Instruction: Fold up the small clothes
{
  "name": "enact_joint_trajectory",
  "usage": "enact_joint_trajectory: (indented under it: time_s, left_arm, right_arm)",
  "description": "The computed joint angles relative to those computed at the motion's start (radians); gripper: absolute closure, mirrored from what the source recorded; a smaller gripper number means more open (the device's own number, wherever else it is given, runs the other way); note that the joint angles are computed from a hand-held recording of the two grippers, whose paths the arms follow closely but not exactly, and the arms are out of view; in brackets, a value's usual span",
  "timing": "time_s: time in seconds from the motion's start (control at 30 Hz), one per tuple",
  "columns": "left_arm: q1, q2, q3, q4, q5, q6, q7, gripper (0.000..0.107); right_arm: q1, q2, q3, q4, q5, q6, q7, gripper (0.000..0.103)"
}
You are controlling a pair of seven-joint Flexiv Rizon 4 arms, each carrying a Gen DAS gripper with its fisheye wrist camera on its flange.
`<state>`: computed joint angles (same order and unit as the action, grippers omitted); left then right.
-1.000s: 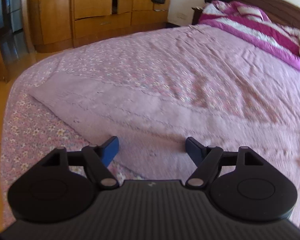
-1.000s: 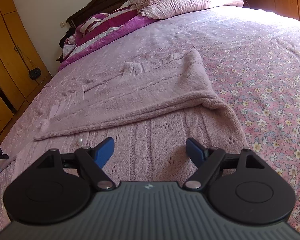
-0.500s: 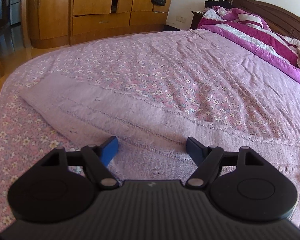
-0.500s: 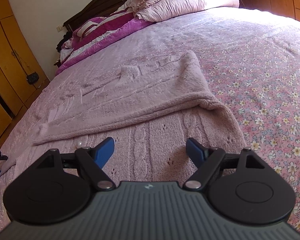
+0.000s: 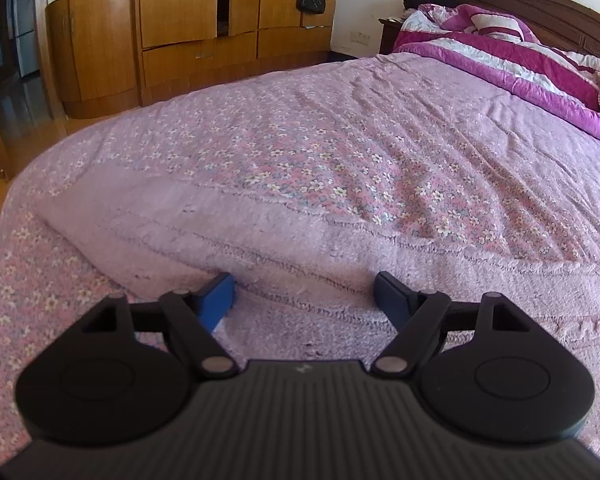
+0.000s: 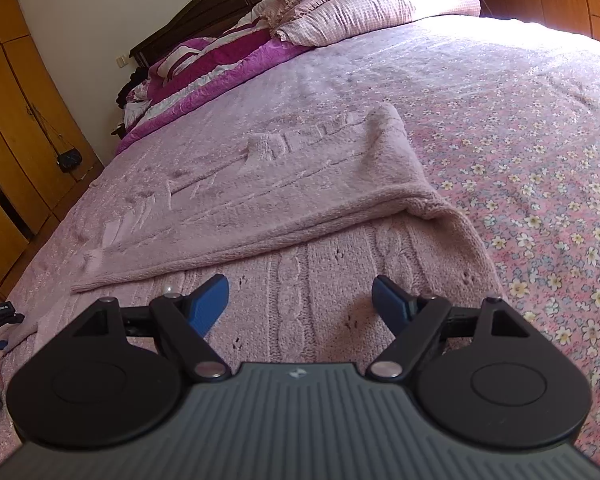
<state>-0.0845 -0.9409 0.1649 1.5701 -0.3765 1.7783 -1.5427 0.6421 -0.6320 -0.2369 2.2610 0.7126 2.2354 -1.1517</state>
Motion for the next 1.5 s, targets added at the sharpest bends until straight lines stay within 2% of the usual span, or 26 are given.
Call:
enact_joint_trajectory:
  time_s: [0.07,0.1,0.13,0.17,0.2,0.27,0.4,0.47,0.53,0.67,0.87,0.97,1.0,1.03,1.1,1.2,1.27,1.33,1.4,1.5]
  left_arm:
    - [-0.028,-0.004,0.037,-0.001,-0.007,0.002,-0.002,0.037]
    - [-0.050,-0.009,0.066,-0.001,-0.010,0.011,-0.001,0.056]
    - [-0.057,-0.010,0.075,0.001,-0.005,0.024,0.006,0.080]
    - [-0.063,-0.009,0.081,0.003,-0.005,0.030,0.015,0.090]
    - [-0.045,0.000,0.055,0.010,0.006,0.039,0.025,0.096]
    - [-0.017,0.011,0.012,0.028,0.025,0.085,0.038,0.101]
    - [0.014,0.032,-0.042,0.073,0.055,0.204,0.078,0.101]
    - [0.063,0.052,-0.109,0.095,0.090,0.249,0.085,0.105]
    - [0.143,0.074,-0.208,0.117,0.165,0.293,0.067,0.105]
    - [0.196,0.106,-0.284,0.139,0.255,0.341,0.043,0.105]
    - [0.334,0.152,-0.445,0.184,0.354,0.239,-0.073,0.103]
    - [0.444,0.163,-0.550,0.230,0.406,0.179,-0.130,0.101]
    - [0.463,0.166,-0.566,0.244,0.408,0.166,-0.145,0.093]
    - [0.472,0.171,-0.568,0.257,0.403,0.155,-0.158,0.078]
    - [0.476,0.179,-0.555,0.281,0.390,0.151,-0.178,0.060]
    - [0.486,0.184,-0.543,0.313,0.393,0.155,-0.195,0.058]
    - [0.553,0.165,-0.607,0.329,0.424,0.144,-0.206,0.058]
    - [0.638,0.128,-0.700,0.346,0.455,0.135,-0.223,0.058]
    - [0.679,0.083,-0.748,0.345,0.471,0.145,-0.238,0.058]
    - [0.640,0.050,-0.708,0.313,0.469,0.185,-0.248,0.058]
  right_arm:
    - [-0.008,-0.002,0.009,0.002,-0.002,0.012,0.004,0.019]
    - [-0.009,-0.003,0.011,0.001,0.001,0.016,0.005,0.019]
    - [-0.010,-0.003,0.012,0.001,0.004,0.017,0.005,0.019]
    - [-0.010,-0.002,0.013,0.001,0.007,0.019,0.006,0.019]
    - [-0.012,-0.002,0.015,0.000,0.008,0.022,0.006,0.019]
    - [-0.016,-0.004,0.020,-0.001,0.011,0.030,0.005,0.019]
    - [-0.024,-0.004,0.031,-0.002,0.015,0.041,0.000,0.019]
    - [-0.025,-0.004,0.034,-0.003,0.017,0.043,-0.005,0.019]
    - [-0.027,-0.003,0.037,-0.004,0.021,0.045,-0.008,0.019]
    - [-0.035,-0.004,0.051,-0.005,0.025,0.061,-0.009,0.019]
    - [-0.060,-0.004,0.082,0.003,0.019,0.093,-0.006,0.019]
    - [-0.072,-0.004,0.096,0.006,0.020,0.101,-0.003,0.019]
    - [-0.076,-0.004,0.099,0.005,0.021,0.102,-0.001,0.019]
    - [-0.080,-0.005,0.103,0.006,0.019,0.103,0.002,0.019]
    - [-0.081,-0.006,0.105,0.005,0.022,0.104,0.002,0.019]
    - [-0.082,-0.009,0.109,0.002,0.022,0.103,0.004,0.019]
    - [-0.081,-0.011,0.109,0.000,0.022,0.100,0.004,0.019]
    - [-0.080,-0.013,0.108,-0.003,0.021,0.096,0.004,0.019]
    - [-0.078,-0.014,0.108,-0.005,0.019,0.090,0.005,0.019]
    - [-0.073,-0.012,0.102,-0.004,0.013,0.075,0.003,0.019]
